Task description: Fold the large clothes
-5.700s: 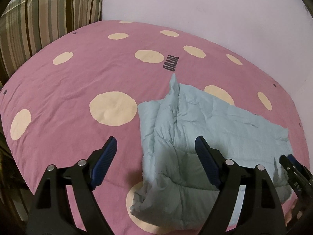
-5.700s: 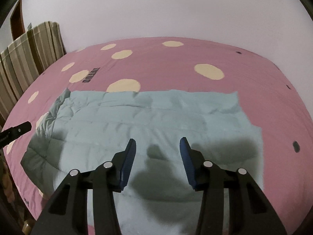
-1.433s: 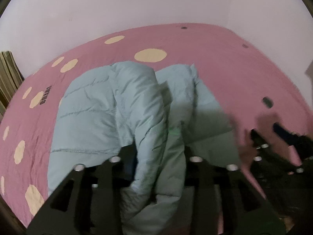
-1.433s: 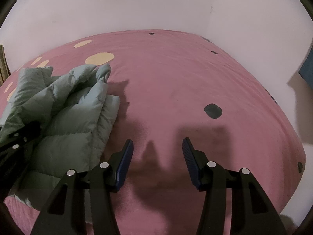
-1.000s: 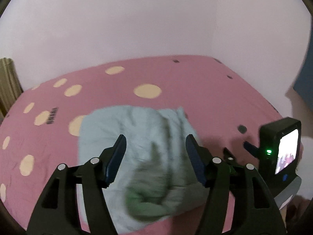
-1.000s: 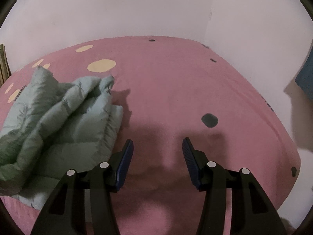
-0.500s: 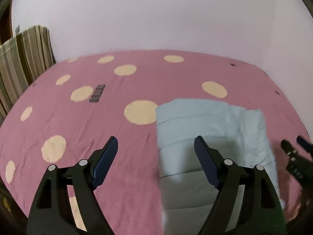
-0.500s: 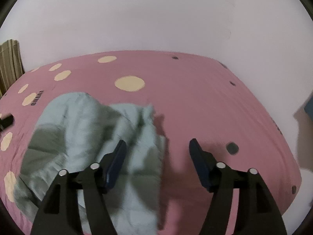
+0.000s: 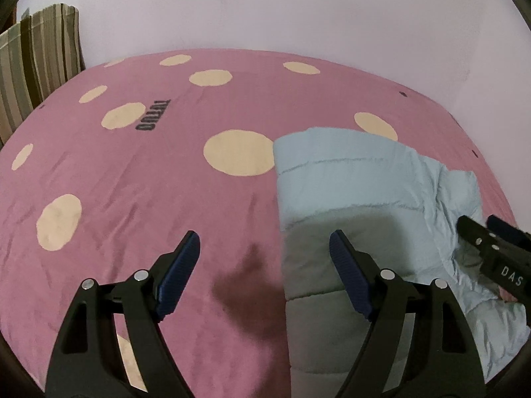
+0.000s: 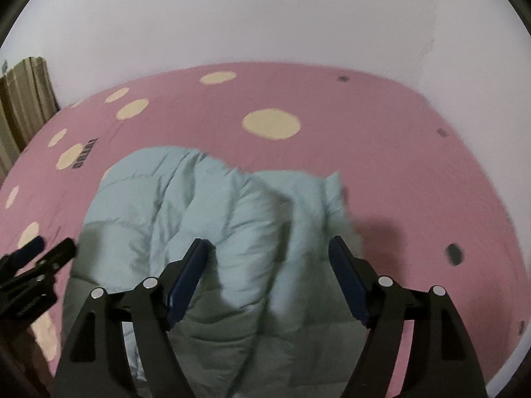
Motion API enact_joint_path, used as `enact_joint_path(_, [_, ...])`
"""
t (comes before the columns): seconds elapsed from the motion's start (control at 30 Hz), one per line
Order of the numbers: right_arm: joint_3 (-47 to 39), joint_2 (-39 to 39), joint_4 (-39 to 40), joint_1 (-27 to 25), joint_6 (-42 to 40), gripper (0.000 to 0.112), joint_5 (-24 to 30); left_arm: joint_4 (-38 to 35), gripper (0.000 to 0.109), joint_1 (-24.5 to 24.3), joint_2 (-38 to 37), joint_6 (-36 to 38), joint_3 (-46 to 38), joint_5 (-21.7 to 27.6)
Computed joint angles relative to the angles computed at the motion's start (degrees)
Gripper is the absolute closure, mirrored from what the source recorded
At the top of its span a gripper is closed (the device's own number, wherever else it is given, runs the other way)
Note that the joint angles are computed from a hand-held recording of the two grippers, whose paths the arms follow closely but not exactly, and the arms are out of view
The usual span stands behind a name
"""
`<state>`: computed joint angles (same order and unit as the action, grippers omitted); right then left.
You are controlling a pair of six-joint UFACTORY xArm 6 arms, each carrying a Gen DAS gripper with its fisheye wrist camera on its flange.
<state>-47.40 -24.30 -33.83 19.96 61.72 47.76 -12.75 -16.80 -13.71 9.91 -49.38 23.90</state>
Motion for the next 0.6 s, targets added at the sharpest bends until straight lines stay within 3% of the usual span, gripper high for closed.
enact_joint_path(0.07, [1.0, 0.0, 1.7, -0.5, -0.3, 0.046, -2.0, -0.1, 0.028, -0.2, 0.2, -0.2, 0.2, -0.4])
enact_joint_path(0.13, [1.3, 0.3, 3.0, -0.8, -1.1, 0.070, -2.7, -0.7, 0.028, -0.4, 0.3, 0.2, 0.1, -0.3])
enact_joint_path(0.3, [1.9, 0.1, 2.7, -0.4, -2.0, 0.097, -3.9, 0.0, 0.028, -1.2, 0.4, -0.5, 0.0, -0.2])
enact_joint_path(0.43, [2.4, -1.9, -0.5, 0.1, -1.3, 0.103, -2.4, 0.9, 0.028, -2.0, -0.4, -1.2, -0.4, 0.6])
enact_joint_path(0.6, [5.2, -5.1, -0.2, -3.1, -2.2, 0.103, -1.8, 1.6, 0.027, -3.9, -0.7, -2.0, -0.1, 1.0])
